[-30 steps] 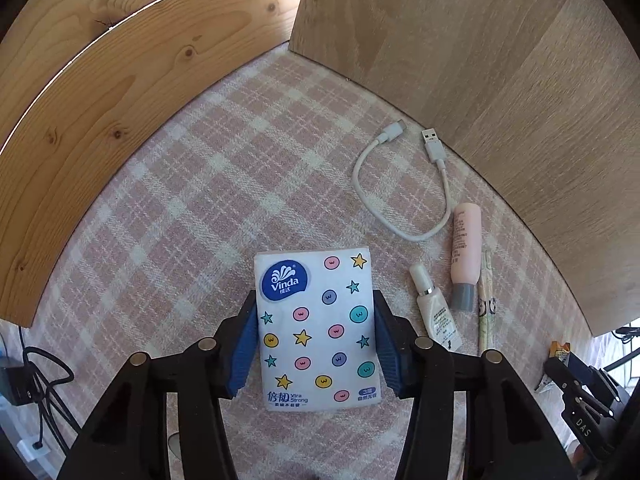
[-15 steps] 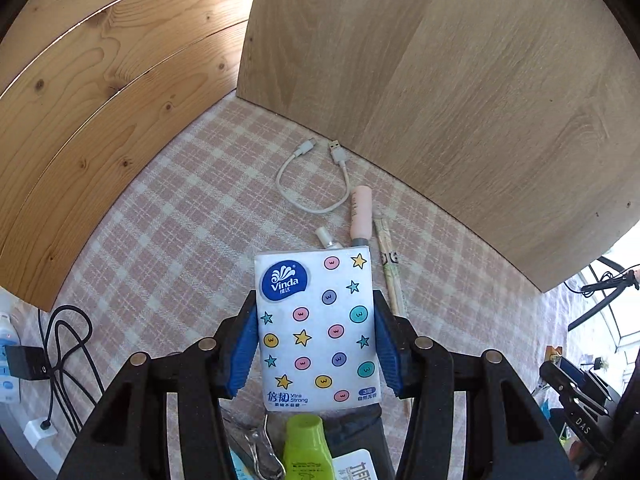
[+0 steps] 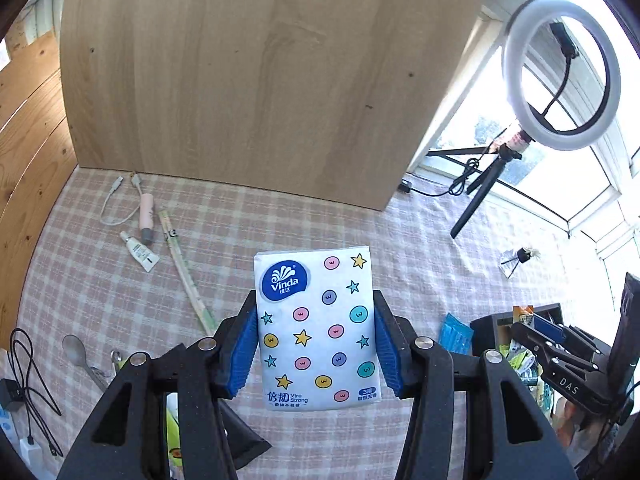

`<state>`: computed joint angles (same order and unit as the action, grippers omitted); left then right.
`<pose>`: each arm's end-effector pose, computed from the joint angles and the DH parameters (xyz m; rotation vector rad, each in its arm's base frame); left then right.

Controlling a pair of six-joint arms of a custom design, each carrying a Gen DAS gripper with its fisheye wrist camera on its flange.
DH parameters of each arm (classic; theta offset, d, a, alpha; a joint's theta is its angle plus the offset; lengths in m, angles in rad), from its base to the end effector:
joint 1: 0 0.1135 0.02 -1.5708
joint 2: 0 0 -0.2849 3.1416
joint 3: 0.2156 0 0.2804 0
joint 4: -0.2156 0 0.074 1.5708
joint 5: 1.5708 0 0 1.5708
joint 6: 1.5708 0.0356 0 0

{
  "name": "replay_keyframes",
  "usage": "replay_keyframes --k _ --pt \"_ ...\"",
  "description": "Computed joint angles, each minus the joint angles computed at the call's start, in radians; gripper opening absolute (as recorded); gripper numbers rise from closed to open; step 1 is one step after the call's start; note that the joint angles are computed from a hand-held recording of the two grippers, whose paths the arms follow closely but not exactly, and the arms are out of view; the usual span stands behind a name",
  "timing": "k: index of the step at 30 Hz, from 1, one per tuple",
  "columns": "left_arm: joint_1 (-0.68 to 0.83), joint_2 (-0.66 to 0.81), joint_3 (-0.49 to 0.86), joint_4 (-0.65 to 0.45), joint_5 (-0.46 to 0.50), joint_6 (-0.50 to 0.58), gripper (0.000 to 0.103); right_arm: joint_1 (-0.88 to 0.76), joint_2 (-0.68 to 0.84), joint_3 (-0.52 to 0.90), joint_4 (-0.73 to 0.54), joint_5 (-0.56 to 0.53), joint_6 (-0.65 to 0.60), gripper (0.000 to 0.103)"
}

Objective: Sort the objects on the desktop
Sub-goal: 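Carry the tissue pack and wrapper into the black tray and open both tools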

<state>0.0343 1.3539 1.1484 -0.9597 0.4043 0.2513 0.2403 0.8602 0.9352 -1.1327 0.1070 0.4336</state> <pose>0.2815 -0.0044 0.2965 0.3979 2.6216 -0.4599 0.1529 0.0336 0.3145 0.2896 2.6056 0.0949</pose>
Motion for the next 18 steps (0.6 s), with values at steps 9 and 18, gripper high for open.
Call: replay_keyframes --k 9,18 --pt "-0.580 -0.214 -0.097 -0.045 -0.103 -0.269 0.050 -0.773 -0.191 -0.012 -0.188 -0.252 -0.533 0.037" --pt "-1.017 -0.191 -0.065 -0.017 -0.207 -0.482 0.050 -1.541 -0.091 0.016 -0.256 -0.508 -1.117 0.037"
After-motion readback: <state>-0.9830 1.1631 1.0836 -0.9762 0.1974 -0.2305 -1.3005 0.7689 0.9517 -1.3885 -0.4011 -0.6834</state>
